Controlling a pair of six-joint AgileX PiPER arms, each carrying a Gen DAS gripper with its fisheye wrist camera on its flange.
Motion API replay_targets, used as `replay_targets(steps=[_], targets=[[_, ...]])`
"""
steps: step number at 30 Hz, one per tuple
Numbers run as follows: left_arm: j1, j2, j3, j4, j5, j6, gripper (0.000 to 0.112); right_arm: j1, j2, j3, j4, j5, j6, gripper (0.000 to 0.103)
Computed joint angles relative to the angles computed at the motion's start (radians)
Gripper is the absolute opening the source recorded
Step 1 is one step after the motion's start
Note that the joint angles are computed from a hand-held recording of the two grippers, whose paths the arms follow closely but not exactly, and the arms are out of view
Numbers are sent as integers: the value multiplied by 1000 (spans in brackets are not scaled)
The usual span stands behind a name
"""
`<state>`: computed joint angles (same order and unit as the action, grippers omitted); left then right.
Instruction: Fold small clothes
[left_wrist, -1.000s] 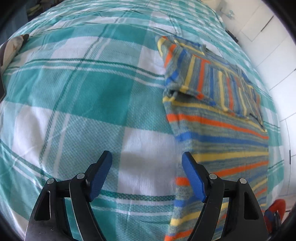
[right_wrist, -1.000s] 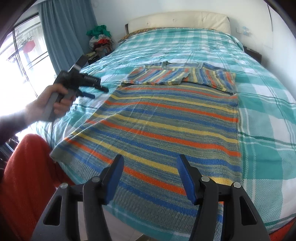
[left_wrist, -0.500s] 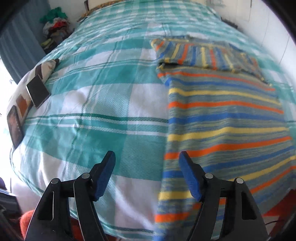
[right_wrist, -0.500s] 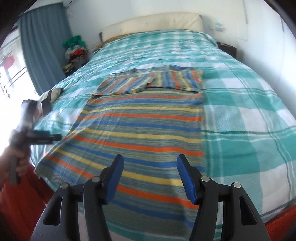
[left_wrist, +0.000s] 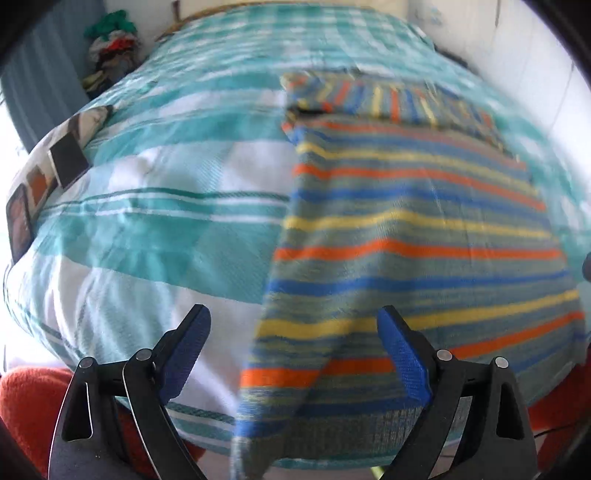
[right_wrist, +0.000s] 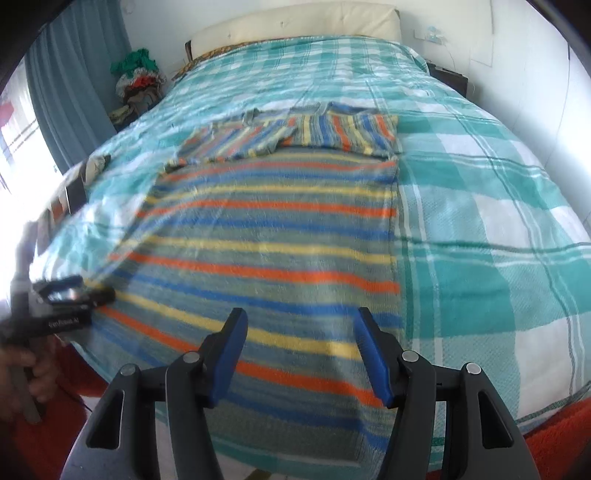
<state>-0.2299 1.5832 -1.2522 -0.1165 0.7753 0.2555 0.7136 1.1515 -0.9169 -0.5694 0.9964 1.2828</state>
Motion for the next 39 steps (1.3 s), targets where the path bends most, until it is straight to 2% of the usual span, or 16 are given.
replay_targets(steps=[3,6,10,12,13,19,20,22,26,29,31,32,34,36,38,39], targets=[[51,14,-10,-61,-33,10,93,-200,63,-173,131,-95,-300,59],[71,32,-17,-91,-61,7,93,-433,224,-395,373,-199,-600,59],[51,62,-27,-33,-93,-35,93,-692,613,-752,752,-128,-962,56],[55,61,-25,-52,-87,-22,93,-748,771,-882,827,-86,-987,46],[57,61,-24,-60,-83,-14,93,-766,836,-934,851,-70,-982,45],[65,72,-31,-85,-61,23,93,-814,1022,-1050,913,-81,-938,40],[65,84,-41,-81,-54,18,93,-816,1035,-1063,907,-84,-925,32],[63,103,-56,-80,-41,5,93,-818,1044,-1088,899,-91,-931,2],[60,111,-62,-102,-41,5,93,-765,983,-1080,739,-156,-972,2],[33,113,-56,-66,-52,-10,93,-736,1034,-1179,624,-77,-970,3],[12,106,-45,-29,-68,-28,93,-729,1066,-1223,574,-12,-943,16],[5,97,-34,-20,-78,-27,93,-727,1045,-1185,559,-23,-931,24],[1,78,-16,-25,-93,-14,93,-726,928,-1006,586,-142,-956,24],[-2,71,-9,-28,-98,-1,93,-724,831,-861,721,-233,-1114,24],[-14,75,-5,-5,-95,-7,93,-692,824,-828,759,-206,-1197,24],[-24,83,-5,19,-89,-17,93,-669,844,-832,718,-149,-1201,24]])
